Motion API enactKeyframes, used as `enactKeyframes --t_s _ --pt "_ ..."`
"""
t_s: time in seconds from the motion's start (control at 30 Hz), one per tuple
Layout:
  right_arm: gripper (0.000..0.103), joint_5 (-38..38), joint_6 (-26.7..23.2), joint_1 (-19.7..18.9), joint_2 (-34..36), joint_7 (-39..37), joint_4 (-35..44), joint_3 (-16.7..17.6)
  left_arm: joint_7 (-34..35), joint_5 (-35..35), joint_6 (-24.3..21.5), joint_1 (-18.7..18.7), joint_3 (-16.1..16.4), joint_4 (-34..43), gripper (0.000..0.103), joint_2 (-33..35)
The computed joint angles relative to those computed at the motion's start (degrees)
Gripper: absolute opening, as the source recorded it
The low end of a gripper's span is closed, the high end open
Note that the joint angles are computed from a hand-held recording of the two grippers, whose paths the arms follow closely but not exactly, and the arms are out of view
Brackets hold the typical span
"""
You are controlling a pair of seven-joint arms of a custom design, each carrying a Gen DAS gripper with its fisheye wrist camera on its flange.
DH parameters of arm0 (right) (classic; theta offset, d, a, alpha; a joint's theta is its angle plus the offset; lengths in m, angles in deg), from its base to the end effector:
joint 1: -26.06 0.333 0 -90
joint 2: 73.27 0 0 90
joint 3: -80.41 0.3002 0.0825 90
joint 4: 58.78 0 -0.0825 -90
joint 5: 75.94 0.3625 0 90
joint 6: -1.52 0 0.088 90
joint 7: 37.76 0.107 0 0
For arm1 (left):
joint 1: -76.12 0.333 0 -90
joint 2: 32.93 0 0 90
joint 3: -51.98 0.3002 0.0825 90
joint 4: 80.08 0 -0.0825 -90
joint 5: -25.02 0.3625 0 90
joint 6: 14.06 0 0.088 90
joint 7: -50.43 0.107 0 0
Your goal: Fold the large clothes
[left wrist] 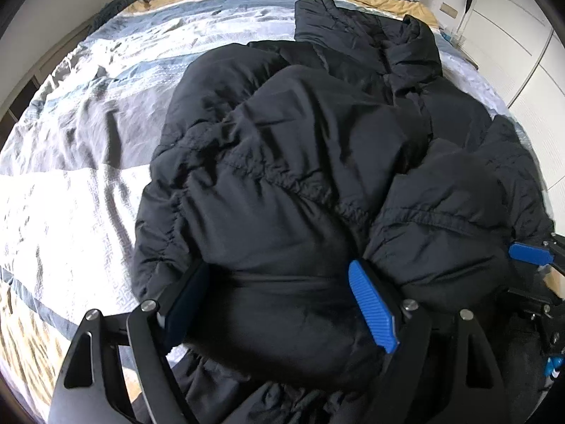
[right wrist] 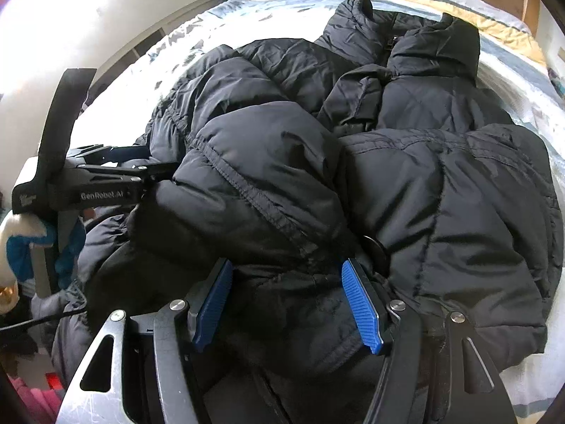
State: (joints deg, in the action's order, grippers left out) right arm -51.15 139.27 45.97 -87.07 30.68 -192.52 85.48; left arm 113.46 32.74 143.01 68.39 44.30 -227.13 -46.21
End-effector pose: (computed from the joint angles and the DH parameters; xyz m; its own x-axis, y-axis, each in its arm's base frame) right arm 0.4340 0.2069 0.4598 0.5339 -0.8144 -0.2271 -0.8228 -0.4388 -0.3611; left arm 0.4355 -0.1256 0.3881 0.0727 -0.9955 0.0607 -0.9121 -0.0910 -0.3997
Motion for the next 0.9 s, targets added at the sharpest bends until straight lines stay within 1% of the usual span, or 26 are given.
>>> enactKeyframes --t_s 0.03,0.07,0.13,0.2,0.23,0.3,0.4,0.43,0.47,0.5,0.53,0.57,0.6,0.63,0.67,0.7,0.73,0.8,0.83,0.87,0.9 --pt "0.064 -1.2 -0.5 -0.5 -0.5 0.5 0.0 -0.1 2.3 -2.4 -0.5 -1.5 1.7 -0.2 0.081 -0.7" --pt "0.064 -2.1 -0.8 -0.9 -1.0 0.8 0.1 -0.2 4.1 -4.2 -1.7 -2.0 2.7 -0.1 0.081 -1.3" --pt "0.064 -5.2 -1.6 -2.7 -1.9 2.8 0.2 -0.5 6.5 -6.1 -3.9 -1.0 2.6 0.0 0.081 -3.0" --pt "0.064 -6.9 -2.3 -4.4 -2.4 4.1 0.7 -1.4 7.3 -5.7 -6.2 -0.5 3.3 0.7 0.081 -4.1" --pt "0.064 -7.6 -2.3 -5.3 -2.5 4.8 1.0 -1.8 7.6 -5.7 -6.4 0.5 2.8 0.8 0.081 -4.5" --pt "0.064 -9.5 -1.9 -7.3 -2.2 6.2 2.2 -2.4 8.8 -6.1 -7.7 5.0 -0.4 2.5 0.081 -4.5" --pt "0.065 -10.8 -0.1 -9.3 0.7 6.5 5.8 -3.6 10.4 -6.5 -7.7 6.0 1.0 6.2 0.081 -2.4" --pt "0.065 -10.6 0.5 -9.6 2.0 6.4 7.2 -3.9 12.1 -7.8 -7.2 6.3 1.6 8.0 0.081 -0.8" --pt "0.066 -10.0 1.6 -10.0 4.3 6.3 9.5 -4.3 13.3 -8.3 -7.0 6.6 2.1 10.9 0.081 1.5" --pt "0.066 -9.2 2.3 -10.2 6.3 6.1 11.5 -4.6 14.8 -9.6 -5.8 7.0 2.5 13.6 0.081 4.1" --pt "0.066 -7.6 3.3 -10.4 9.0 5.4 14.4 -5.0 17.5 -12.3 -5.6 7.3 2.7 16.7 0.081 6.8" --pt "0.067 -6.5 4.1 -10.5 11.3 5.0 16.8 -5.1 18.8 -13.4 -5.1 6.8 3.6 19.2 0.081 9.0" --pt "0.068 -4.6 5.1 -10.7 14.8 4.0 20.5 -5.2 20.8 -15.5 -5.0 5.5 5.3 22.4 0.081 11.8" --pt "0.069 -3.3 5.6 -10.9 17.4 3.3 23.4 -5.2 25.7 -20.9 -5.6 5.1 6.3 27.4 0.081 16.0" --pt "0.072 -2.3 6.0 -11.2 20.2 2.8 26.6 -5.0 27.6 -23.1 -7.2 4.7 7.0 31.8 0.081 19.3" --pt "0.074 -1.7 6.3 -11.5 23.6 2.7 30.5 -4.8 28.8 -24.6 -7.8 5.4 6.6 36.8 0.081 23.4" --pt "0.074 -1.3 6.0 -11.7 26.3 2.7 33.8 -4.6 29.5 -25.3 -10.9 7.0 5.5 41.8 0.081 26.6" --pt "0.075 -0.9 4.7 -12.2 33.5 3.7 43.0 -4.0 28.6 -23.9 -11.5 12.6 -1.2 51.8 0.081 35.1" --pt "0.076 -0.6 4.3 -12.5 35.3 4.0 45.4 -3.7 29.0 -23.8 -14.1 14.5 -3.4 56.4 0.081 38.2" --pt "0.076 -0.3 3.3 -12.8 38.3 4.5 49.4 -3.3 28.9 -23.6 -15.1 15.0 -4.4 61.3 0.081 42.1" --pt "0.077 -0.2 2.0 -13.1 41.2 5.1 53.6 -3.0 27.5 -22.4 -17.3 14.3 -3.9 66.2 0.081 45.3"
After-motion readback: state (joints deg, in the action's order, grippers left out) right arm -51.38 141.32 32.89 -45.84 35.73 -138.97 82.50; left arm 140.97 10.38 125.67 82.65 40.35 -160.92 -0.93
